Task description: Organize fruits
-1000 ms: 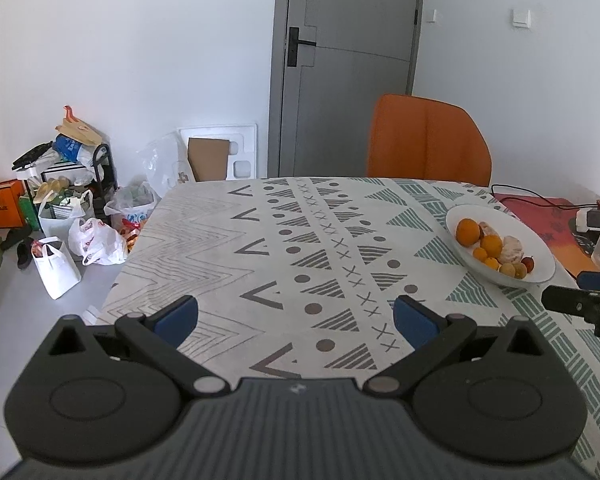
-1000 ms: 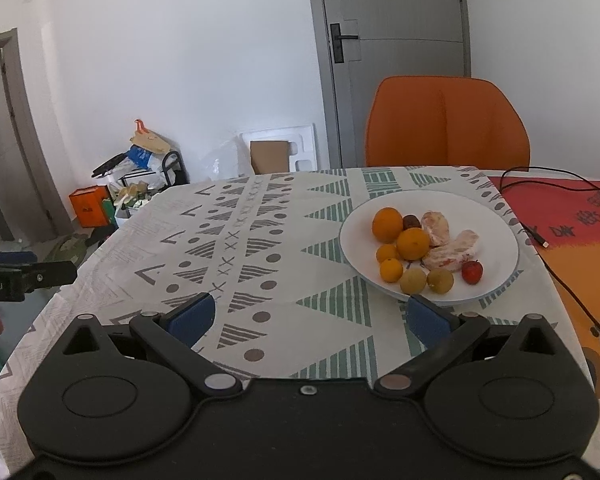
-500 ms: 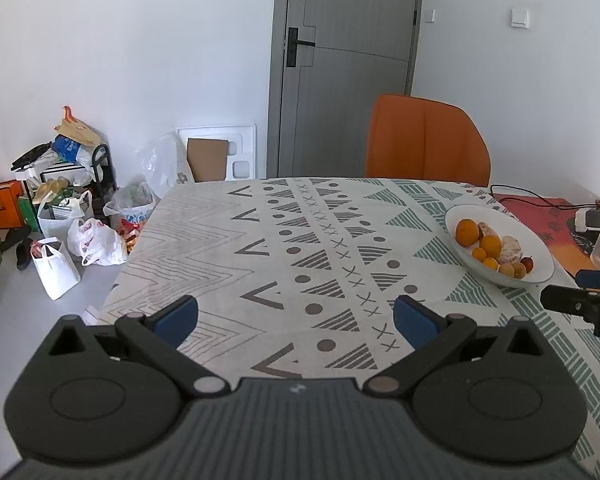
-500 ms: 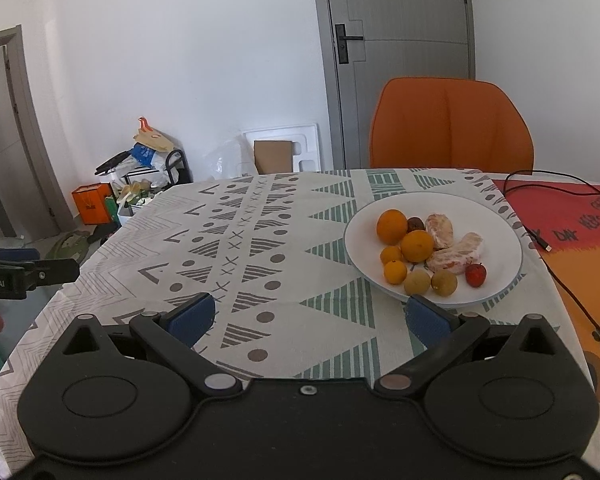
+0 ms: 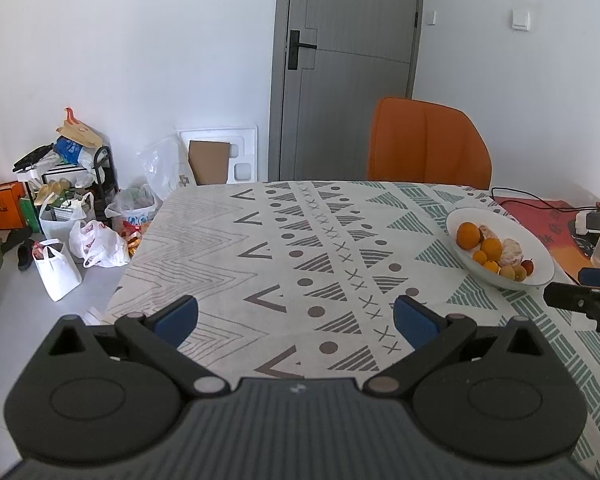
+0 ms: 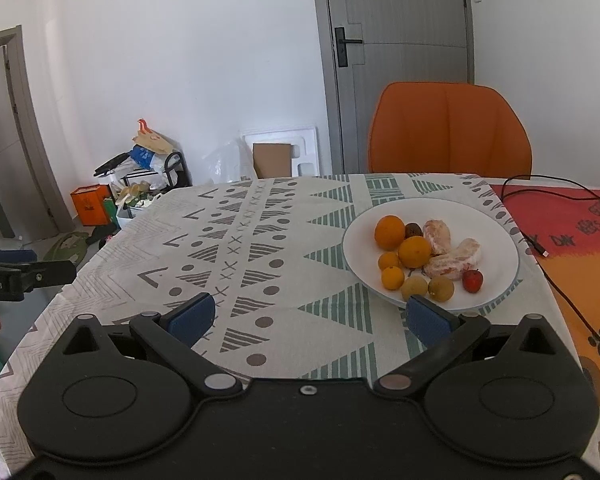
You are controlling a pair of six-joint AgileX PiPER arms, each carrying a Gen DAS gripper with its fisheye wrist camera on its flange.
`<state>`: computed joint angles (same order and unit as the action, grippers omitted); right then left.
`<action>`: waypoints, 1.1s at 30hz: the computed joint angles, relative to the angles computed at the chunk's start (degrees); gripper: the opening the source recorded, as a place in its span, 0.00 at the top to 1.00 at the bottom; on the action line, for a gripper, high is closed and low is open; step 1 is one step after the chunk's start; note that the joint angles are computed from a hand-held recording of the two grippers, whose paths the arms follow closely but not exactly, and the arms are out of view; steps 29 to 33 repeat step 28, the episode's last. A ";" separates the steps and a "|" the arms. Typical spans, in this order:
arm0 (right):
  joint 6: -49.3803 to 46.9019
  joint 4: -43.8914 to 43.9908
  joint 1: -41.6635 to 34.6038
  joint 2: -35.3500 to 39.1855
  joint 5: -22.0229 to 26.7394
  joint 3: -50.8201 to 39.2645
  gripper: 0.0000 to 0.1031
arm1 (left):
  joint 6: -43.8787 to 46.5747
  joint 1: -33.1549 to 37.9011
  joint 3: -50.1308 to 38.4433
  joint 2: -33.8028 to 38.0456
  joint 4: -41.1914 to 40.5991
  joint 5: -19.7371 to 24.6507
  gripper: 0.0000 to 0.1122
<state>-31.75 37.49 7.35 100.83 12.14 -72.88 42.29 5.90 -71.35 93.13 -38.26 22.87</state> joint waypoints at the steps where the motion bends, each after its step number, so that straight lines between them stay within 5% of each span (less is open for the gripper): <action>1: -0.38 0.31 0.02 -0.11 -0.07 0.10 0.00 | -0.10 0.04 -0.06 -0.07 0.10 0.05 0.08; 15: -14.38 13.89 -0.64 -1.19 -0.89 2.80 0.00 | 6.38 0.39 2.28 -1.89 -6.59 -0.54 0.08; 33: -12.52 11.22 0.81 -0.33 -2.07 3.89 0.00 | 10.67 1.23 4.76 -1.32 -10.09 -1.24 0.08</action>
